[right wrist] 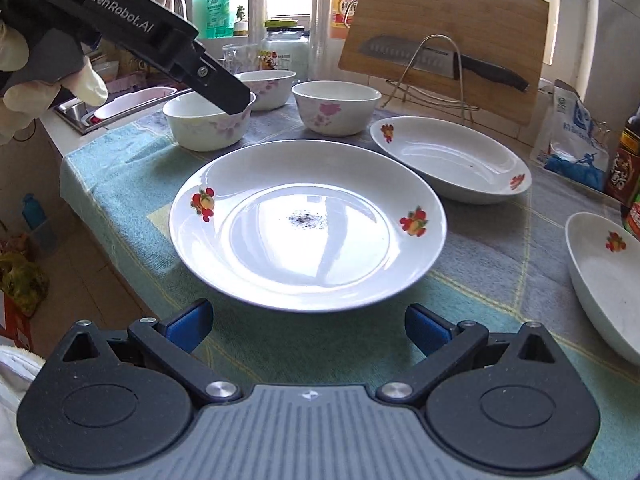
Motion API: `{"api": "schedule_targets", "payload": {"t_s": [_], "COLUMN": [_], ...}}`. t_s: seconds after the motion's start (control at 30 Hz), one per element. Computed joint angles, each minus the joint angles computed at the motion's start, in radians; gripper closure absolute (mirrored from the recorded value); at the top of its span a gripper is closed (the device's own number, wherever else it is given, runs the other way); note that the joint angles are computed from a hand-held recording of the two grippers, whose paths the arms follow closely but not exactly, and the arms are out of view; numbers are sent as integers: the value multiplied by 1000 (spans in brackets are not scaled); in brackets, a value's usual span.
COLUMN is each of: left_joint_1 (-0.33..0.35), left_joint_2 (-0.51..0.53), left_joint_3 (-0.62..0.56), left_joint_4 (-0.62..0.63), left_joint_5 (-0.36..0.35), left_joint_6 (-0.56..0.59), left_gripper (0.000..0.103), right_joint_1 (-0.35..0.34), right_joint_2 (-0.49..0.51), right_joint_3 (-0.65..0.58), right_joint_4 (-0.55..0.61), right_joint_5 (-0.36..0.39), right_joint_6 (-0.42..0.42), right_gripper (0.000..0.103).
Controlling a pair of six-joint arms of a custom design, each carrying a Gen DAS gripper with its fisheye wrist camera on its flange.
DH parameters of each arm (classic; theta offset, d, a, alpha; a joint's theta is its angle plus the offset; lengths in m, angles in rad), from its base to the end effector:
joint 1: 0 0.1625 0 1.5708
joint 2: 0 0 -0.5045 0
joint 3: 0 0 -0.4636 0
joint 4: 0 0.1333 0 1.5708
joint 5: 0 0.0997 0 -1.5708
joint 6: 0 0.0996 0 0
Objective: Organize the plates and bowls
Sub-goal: 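Move the left gripper back to the large plate with the brown stain, then close the left gripper on the rim of the stained plate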
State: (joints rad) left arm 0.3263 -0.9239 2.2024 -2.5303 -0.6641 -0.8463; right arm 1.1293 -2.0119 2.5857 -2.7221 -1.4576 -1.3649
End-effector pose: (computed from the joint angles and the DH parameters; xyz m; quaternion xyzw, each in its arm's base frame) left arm -0.4181 -0.3650 0.0316 0.2437 0.8563 -0.3025 0.3404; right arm -0.0024 -0.3434 0.3386 0.4408 -0.8497 0.2186 0.1897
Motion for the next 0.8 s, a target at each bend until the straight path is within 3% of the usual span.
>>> {"api": "schedule_targets", "payload": {"t_s": [0.27, 0.4, 0.67, 0.8], "left_joint_1": [70, 118, 218, 243], "left_joint_2": [18, 26, 32, 45], "left_joint_3": [15, 4, -41, -69], "left_joint_4": [-240, -316, -326, -284], "left_joint_5": [-67, -137, -346, -386], "left_joint_6": [232, 364, 551, 595], "left_gripper": [5, 5, 6, 6], "right_joint_1": [37, 25, -7, -3], "right_joint_2": [54, 61, 51, 44], "right_joint_3": [-24, -15, 8, 26], "right_joint_4": [-4, -30, -69, -109], "right_joint_5": [-35, -10, 38, 27], "right_joint_6": [22, 19, 20, 51], "right_gripper": [0, 0, 0, 0]}}
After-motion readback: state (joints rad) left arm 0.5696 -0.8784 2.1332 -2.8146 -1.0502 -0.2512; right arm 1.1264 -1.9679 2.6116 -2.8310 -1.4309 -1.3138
